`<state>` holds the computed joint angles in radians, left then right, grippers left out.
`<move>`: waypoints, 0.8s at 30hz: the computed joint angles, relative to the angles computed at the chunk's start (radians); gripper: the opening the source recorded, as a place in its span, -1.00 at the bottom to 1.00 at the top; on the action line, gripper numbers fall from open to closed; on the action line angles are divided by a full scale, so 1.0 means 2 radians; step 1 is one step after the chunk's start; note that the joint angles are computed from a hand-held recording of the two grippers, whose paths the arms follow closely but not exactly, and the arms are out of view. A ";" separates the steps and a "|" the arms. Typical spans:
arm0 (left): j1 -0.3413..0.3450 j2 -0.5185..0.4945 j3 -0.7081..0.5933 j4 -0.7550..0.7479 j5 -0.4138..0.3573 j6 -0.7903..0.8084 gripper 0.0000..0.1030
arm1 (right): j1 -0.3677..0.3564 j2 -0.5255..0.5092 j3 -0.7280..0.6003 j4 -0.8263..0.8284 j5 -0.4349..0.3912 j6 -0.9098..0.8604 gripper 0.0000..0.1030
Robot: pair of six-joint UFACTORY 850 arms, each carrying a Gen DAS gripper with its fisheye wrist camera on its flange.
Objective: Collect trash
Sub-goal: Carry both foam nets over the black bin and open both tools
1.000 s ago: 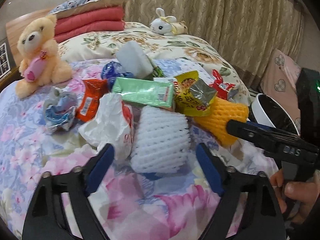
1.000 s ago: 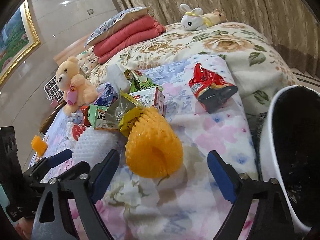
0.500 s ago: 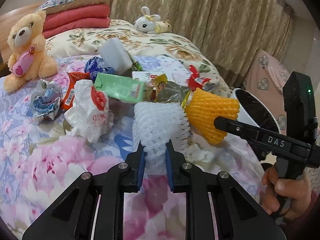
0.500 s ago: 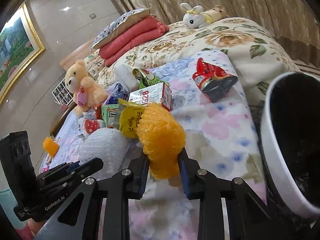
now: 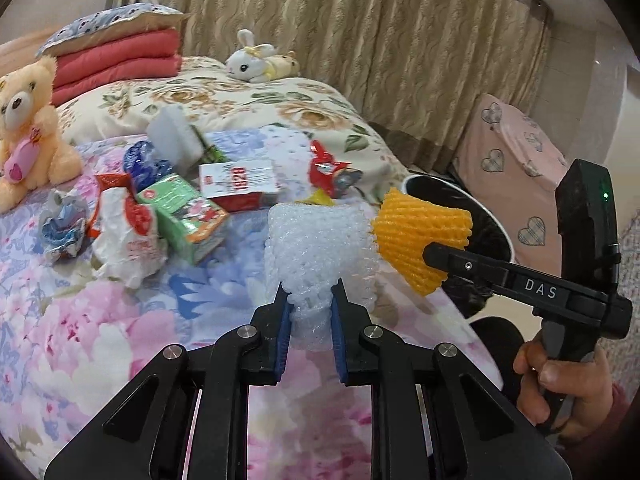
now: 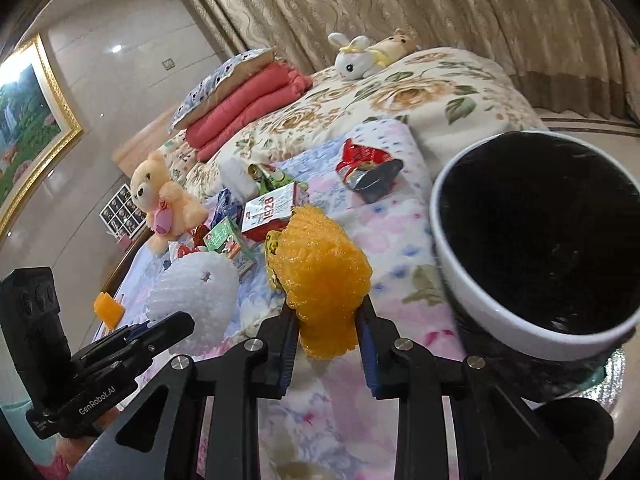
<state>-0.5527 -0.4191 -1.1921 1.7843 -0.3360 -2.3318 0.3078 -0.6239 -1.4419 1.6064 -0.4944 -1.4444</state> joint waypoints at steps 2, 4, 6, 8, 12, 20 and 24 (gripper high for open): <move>-0.004 -0.005 -0.009 -0.002 0.002 0.010 -0.68 | -0.004 0.006 0.007 0.007 0.003 -0.006 -0.47; -0.007 -0.011 -0.020 -0.007 0.006 0.023 -0.68 | -0.010 0.012 0.015 0.018 0.005 -0.014 -0.47; -0.009 -0.020 -0.036 -0.016 0.013 0.041 -0.68 | -0.015 0.017 0.022 0.026 0.008 -0.021 -0.47; -0.009 -0.029 -0.052 -0.023 0.022 0.056 -0.68 | -0.023 0.022 0.026 0.033 0.011 -0.025 -0.47; -0.010 -0.053 -0.089 -0.060 0.039 0.112 -0.68 | -0.037 0.031 0.035 0.047 0.020 -0.036 -0.47; -0.016 -0.100 -0.168 -0.173 0.057 0.258 -0.68 | -0.062 0.033 0.034 0.046 0.042 -0.025 -0.47; -0.013 -0.126 -0.209 -0.277 0.069 0.370 -0.68 | -0.069 0.028 0.028 0.033 0.047 -0.014 -0.46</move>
<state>-0.5793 -0.6706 -1.6093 1.2294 -0.1984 -1.5926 0.1694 -0.5681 -1.3859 1.6730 -0.4003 -1.4728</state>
